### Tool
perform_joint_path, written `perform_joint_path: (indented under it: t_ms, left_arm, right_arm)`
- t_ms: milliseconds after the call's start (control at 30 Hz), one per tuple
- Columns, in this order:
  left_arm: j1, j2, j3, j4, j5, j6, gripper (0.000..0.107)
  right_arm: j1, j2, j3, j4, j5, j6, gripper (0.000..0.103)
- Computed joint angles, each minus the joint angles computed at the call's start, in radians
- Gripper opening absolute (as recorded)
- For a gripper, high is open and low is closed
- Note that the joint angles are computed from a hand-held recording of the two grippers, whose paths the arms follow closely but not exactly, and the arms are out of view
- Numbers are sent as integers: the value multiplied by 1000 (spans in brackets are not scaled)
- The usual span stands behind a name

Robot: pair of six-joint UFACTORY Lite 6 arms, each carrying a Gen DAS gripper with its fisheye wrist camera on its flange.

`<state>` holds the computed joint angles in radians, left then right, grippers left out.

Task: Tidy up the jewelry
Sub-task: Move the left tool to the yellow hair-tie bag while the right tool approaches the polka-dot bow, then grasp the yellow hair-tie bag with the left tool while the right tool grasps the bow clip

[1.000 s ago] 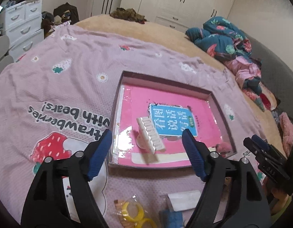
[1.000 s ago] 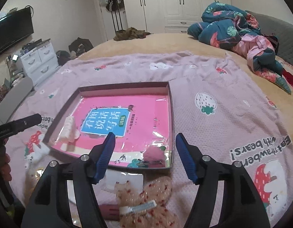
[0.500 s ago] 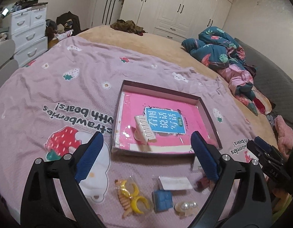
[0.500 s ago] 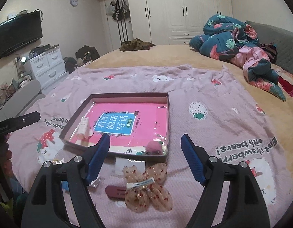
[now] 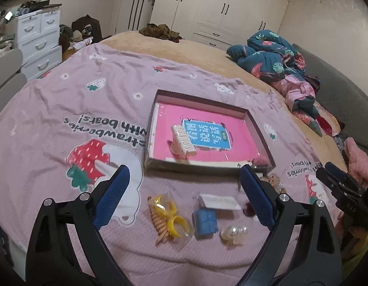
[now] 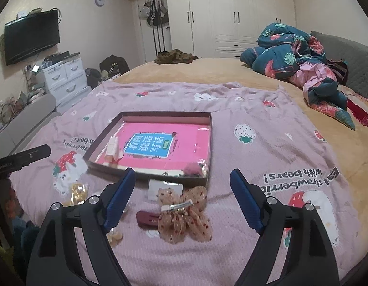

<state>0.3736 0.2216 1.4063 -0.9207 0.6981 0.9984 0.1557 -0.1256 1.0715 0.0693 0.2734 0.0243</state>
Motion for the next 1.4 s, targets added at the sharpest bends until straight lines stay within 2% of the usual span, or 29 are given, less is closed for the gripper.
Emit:
perform_joint_path:
  t_ms: [400, 633, 833, 967, 1200, 1267, 1400]
  left_arm:
    - [28, -84, -143, -15, -13, 66, 86]
    - [25, -119, -248, -9, -49, 99, 86]
    - [9, -120, -313, 5, -90, 113, 86]
    - [-3, -90, -316, 12, -101, 107, 78]
    - [-23, 16, -270, 45, -97, 53, 43]
    - [-17, 46, -246, 45, -77, 45, 39]
    - [-16, 78, -216, 42, -62, 26, 38]
  right_arm:
    - [80, -135, -190, -77, 9, 79, 81]
    - [108, -158, -260, -115, -17, 130, 81]
    - [100, -137, -288, -83, -52, 102, 81]
    - [85, -111, -289, -82, -74, 94, 81]
    - [35, -68, -282, 99, -102, -96, 81]
    - [21, -58, -283, 170, -106, -170, 81]
    - [0, -26, -278, 231, -119, -235, 81]
